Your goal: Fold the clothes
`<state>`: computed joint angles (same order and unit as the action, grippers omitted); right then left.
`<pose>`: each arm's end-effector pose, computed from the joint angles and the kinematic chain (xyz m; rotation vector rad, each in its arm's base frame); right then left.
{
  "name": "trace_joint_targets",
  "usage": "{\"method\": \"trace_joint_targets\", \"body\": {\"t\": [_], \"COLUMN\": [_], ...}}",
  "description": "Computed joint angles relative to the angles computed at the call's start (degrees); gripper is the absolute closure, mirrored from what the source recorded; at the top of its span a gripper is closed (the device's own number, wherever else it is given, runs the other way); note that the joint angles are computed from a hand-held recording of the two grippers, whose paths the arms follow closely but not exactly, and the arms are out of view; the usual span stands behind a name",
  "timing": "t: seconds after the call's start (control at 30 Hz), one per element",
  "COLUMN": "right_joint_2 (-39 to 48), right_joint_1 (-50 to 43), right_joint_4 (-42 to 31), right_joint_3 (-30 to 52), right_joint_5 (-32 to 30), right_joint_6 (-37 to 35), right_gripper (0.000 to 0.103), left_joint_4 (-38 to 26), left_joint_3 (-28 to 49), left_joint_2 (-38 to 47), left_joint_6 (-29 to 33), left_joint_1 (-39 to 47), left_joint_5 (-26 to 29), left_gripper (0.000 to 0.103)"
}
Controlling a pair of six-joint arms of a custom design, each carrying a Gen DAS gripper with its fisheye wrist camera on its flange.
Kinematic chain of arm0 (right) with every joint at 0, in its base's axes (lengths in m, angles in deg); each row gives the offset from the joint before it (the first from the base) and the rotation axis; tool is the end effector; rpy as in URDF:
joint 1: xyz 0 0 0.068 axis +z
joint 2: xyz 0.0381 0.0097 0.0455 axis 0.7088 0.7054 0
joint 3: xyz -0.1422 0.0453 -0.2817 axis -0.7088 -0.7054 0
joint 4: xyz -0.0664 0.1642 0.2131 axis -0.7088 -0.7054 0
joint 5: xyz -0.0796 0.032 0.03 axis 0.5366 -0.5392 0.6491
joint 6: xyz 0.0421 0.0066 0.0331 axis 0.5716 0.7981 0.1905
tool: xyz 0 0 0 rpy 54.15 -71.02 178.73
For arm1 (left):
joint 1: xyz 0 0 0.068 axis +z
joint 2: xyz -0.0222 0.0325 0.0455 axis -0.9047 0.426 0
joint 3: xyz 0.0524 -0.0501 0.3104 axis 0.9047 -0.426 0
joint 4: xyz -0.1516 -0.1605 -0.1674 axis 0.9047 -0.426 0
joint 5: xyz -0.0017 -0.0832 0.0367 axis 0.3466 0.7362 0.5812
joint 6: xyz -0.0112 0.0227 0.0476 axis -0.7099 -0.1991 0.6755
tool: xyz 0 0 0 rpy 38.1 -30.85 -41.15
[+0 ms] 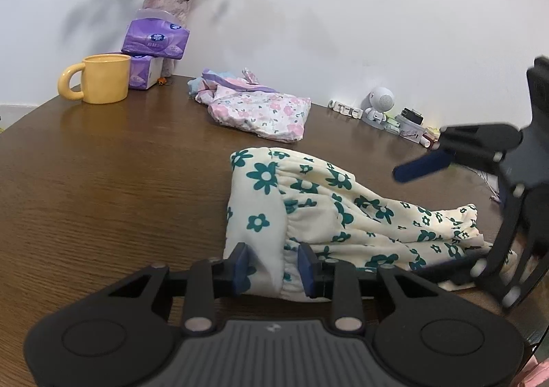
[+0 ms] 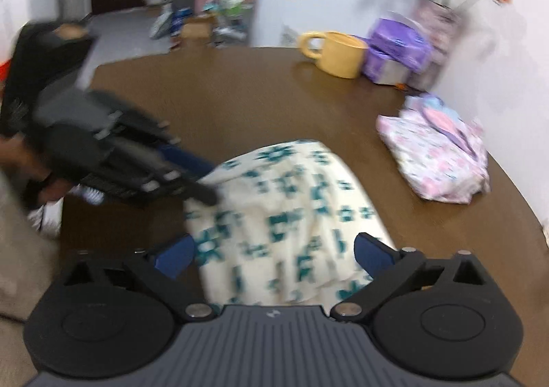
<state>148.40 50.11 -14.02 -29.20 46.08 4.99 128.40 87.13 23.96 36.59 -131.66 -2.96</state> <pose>0.2056 0.0354 0.1247 -1.4440 1.9912 0.2859 0.1197 -0.2259 0.0739 0.0577 2.1730 -0.3980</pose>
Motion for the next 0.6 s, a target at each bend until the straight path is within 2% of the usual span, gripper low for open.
{"method": "trace_joint_targets", "body": {"t": [0.1,0.2,0.27,0.3,0.33,0.4,0.6], "right_joint_2": [4.77,9.32,11.02,11.63,11.81,11.99,14.46], "right_joint_1": [3.86,4.36,3.98,3.67,3.12,1.99,-0.08], "right_joint_4": [7.65,8.52,6.12,3.58,1.88,-0.02,2.21], "right_joint_3": [-1.32,0.87,3.05,4.56,5.50,6.58,6.06], "right_joint_5": [5.13,5.23,4.92,4.78,4.22,3.02,0.37], "right_joint_6": [1.88,2.97,2.64,2.42,2.24,2.00,2.12], "right_gripper": [0.001,0.006,0.026,0.046,0.054,0.061,0.065], "left_joint_4": [-0.13,-0.43,-0.11,0.29,0.67,1.14,1.95], "left_joint_3": [0.03,-0.10,-0.40,-0.58,-0.74,-0.78,-0.03], "left_joint_2": [-0.11,-0.52,-0.81,-0.89,-0.97,-0.87,0.89], "left_joint_6": [-0.10,-0.02,0.16,0.42,0.68,1.22,1.28], "left_joint_1": [-0.09,-0.46,-0.72,-0.91,-1.09,-1.21,0.71], "left_joint_5": [-0.07,-0.30,-0.55,-0.71,-0.87,-0.80,2.26], "left_gripper": [0.073,0.073,0.073,0.073,0.073,0.073,0.073]}}
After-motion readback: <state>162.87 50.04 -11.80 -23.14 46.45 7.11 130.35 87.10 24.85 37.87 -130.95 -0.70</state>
